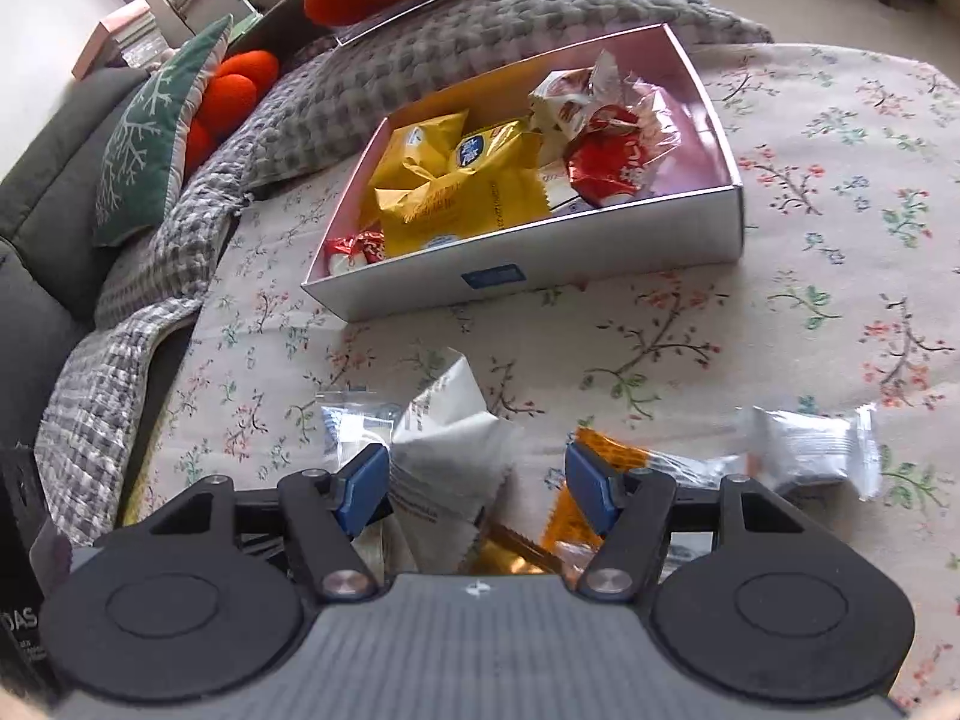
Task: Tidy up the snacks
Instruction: 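Grasp clear bread bag with left tool while right tool grasps white wrapper, then carry bread bag and white wrapper over the box and release both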
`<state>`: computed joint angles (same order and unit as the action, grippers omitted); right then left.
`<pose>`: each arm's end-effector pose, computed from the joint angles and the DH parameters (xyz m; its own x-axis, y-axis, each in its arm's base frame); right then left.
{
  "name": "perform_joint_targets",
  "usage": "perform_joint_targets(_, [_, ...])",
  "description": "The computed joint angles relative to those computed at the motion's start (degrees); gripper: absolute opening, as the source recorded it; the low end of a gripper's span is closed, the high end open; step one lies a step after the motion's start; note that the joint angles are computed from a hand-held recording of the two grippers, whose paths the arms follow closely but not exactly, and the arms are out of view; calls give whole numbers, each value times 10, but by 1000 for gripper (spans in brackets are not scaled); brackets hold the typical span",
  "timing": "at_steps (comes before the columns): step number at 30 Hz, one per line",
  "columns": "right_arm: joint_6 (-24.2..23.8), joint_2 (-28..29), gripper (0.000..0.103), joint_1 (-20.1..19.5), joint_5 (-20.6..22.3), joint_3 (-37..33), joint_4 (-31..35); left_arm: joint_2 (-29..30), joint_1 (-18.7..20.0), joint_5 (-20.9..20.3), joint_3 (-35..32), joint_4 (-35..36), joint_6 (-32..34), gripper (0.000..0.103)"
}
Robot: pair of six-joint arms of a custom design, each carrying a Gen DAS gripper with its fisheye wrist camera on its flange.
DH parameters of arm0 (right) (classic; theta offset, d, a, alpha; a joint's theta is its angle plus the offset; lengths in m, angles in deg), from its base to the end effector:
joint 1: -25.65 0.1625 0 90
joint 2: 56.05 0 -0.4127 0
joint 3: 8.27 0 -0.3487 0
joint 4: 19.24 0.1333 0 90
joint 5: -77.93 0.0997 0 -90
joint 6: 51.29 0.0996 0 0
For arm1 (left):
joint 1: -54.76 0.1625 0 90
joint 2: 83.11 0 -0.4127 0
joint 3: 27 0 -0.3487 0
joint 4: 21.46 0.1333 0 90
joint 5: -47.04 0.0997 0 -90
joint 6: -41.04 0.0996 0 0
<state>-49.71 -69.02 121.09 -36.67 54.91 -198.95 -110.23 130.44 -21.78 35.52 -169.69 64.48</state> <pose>0.1635 -0.7477 -0.0193 -0.9319 0.1985 0.3036 -0.0475 0.7630 -0.6447 -0.0288 -0.7971 0.1017 -0.7701 0.4422 -0.4599 0.5823 0.7816 -0.2235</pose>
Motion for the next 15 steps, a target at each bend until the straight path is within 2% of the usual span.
perform_joint_targets(5, [-22,13,62,-2,8,-17,-6,1,2,2,-7,0,3,30])
perform_joint_targets(6, [-24,17,61,-2,10,-23,-3,2,2,2,-8,0,6,30])
perform_joint_targets(8, [-23,23,50,-5,19,-32,9,3,2,3,-8,-2,10,30])
perform_joint_targets(12, [-46,34,48,1,5,-46,2,4,3,1,-11,1,11,30])
perform_joint_targets(15, [-41,32,48,2,5,-42,1,4,3,-2,-14,6,7,29])
